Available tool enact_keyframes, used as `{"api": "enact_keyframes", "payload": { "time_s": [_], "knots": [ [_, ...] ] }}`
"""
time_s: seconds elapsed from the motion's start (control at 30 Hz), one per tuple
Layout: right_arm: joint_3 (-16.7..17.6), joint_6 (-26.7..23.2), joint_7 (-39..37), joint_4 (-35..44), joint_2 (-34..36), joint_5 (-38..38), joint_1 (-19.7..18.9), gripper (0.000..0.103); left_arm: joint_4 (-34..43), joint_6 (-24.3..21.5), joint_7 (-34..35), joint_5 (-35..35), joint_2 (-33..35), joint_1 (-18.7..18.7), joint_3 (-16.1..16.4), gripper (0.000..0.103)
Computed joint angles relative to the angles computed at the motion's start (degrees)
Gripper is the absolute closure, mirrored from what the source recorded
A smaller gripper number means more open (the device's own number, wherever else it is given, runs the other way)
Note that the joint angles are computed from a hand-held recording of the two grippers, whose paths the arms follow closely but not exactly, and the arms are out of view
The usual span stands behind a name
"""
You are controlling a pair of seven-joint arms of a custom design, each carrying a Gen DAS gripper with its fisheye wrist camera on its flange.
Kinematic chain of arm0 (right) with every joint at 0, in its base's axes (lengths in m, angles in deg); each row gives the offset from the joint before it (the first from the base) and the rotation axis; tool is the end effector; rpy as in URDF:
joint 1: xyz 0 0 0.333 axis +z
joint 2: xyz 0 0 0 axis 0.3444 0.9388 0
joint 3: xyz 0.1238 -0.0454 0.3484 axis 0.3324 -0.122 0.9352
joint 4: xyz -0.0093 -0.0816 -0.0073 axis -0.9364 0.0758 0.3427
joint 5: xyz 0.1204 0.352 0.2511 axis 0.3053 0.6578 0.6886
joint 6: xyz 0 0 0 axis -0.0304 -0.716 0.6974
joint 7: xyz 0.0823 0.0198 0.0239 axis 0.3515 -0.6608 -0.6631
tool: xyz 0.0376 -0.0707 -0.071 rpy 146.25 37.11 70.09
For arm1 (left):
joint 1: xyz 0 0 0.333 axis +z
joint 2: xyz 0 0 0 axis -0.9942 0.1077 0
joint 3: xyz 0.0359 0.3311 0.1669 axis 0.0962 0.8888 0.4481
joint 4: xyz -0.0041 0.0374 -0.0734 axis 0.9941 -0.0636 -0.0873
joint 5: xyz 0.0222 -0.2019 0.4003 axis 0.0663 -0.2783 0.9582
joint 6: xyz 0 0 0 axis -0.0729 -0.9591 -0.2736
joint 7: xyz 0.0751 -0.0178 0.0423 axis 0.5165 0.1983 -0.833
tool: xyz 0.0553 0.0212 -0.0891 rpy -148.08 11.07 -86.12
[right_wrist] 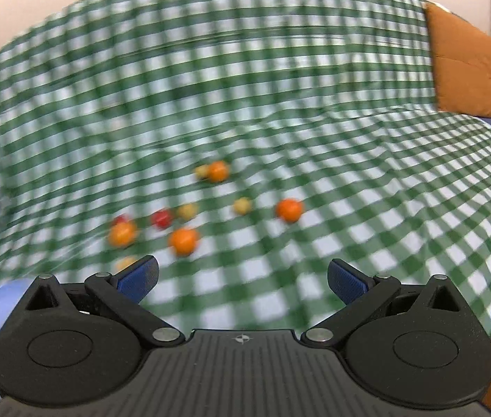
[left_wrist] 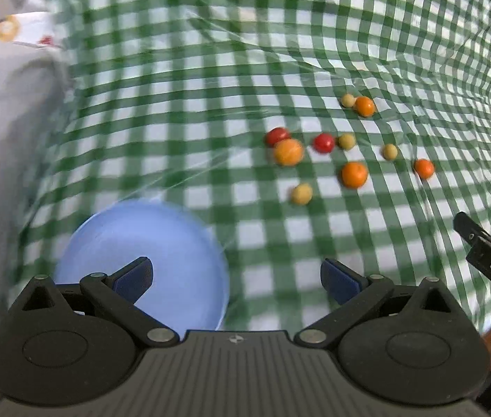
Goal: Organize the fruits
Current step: 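Grasp an orange with the left tool while the right tool grasps another orange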
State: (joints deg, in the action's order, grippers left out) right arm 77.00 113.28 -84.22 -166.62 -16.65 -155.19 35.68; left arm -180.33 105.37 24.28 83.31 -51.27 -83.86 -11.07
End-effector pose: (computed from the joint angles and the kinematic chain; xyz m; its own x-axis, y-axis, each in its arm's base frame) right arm 0.6073 0.2136 0.4640 -0.4135 -0.8868 -0.2065 -0.4465 0.3951 -0.8028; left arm 0.7208 -0.0641 0.5266 -0.2808 -0.9598 -0.0045 -0.8491 0.2506 -0.4650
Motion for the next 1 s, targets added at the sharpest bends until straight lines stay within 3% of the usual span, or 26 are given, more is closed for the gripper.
{"api": "enact_keyframes", "payload": {
  "time_s": [0.1, 0.23, 0.53, 0.6, 0.63, 0.67, 0.7, 0.73, 0.77, 0.83, 1.0],
  "knots": [
    [-2.22, 0.7, -1.56, 3.5, 4.94, -0.3, -1.84, 0.001, 7.38, 0.4, -3.53, 3.4, 7.38, -2.63, 0.08, 0.0],
    [-5.08, 2.24, -7.18, 9.42, 12.47, 6.55, -3.74, 0.001, 17.0, -0.19, -6.76, 6.56, 16.35, -5.58, 0.83, 0.0],
    [-9.8, 4.8, -19.42, 20.03, 24.66, 18.36, -3.88, 0.001, 40.91, -11.62, -13.04, 7.52, 33.65, -7.99, 1.65, 0.003],
    [-13.16, 4.81, -16.75, 20.55, 25.42, 15.32, -0.79, 0.004, 44.5, -13.32, -12.74, 6.92, 36.0, -7.71, 0.97, 0.014],
    [-14.46, 5.47, -15.51, 20.68, 25.7, 13.67, 0.22, 0.006, 46.52, -14.9, -12.4, 6.58, 37.21, -7.59, 0.62, 0.032],
    [-15.89, 6.36, -13.49, 20.63, 25.8, 11.21, 1.32, 0.016, 48.84, -17.05, -11.52, 5.85, 38.57, -7.22, -0.09, 0.056],
    [-16.86, 7.64, -11.98, 20.55, 25.8, 8.77, 1.97, 0.032, 51.02, -19.32, -10.7, 5.01, 39.84, -6.87, -0.72, 0.06],
    [-18.3, 9.26, -9.02, 20.75, 25.93, 4.83, 2.92, 0.042, 51.19, -19.5, -10.98, 5.06, 39.92, -7.03, -0.51, 0.061],
    [-18.45, 10.72, -8.39, 20.74, 25.75, 2.63, 2.86, 0.067, 49.74, -18.19, -10.8, 5.18, 39.1, -7.04, -0.34, 0.061],
    [-17.71, 10.56, -7.6, 19.88, 24.69, 1.69, 2.57, 0.067, 44.81, -14.51, -9.92, 5.9, 36.25, -7.24, 0.05, 0.061],
    [-18.01, 7.35, 4.62, 15.45, 19.52, -9.31, 4.08, 0.067, 30.45, -6.52, -7.08, 4.25, 25.91, -5.5, -0.8, 0.061]
  ]
}}
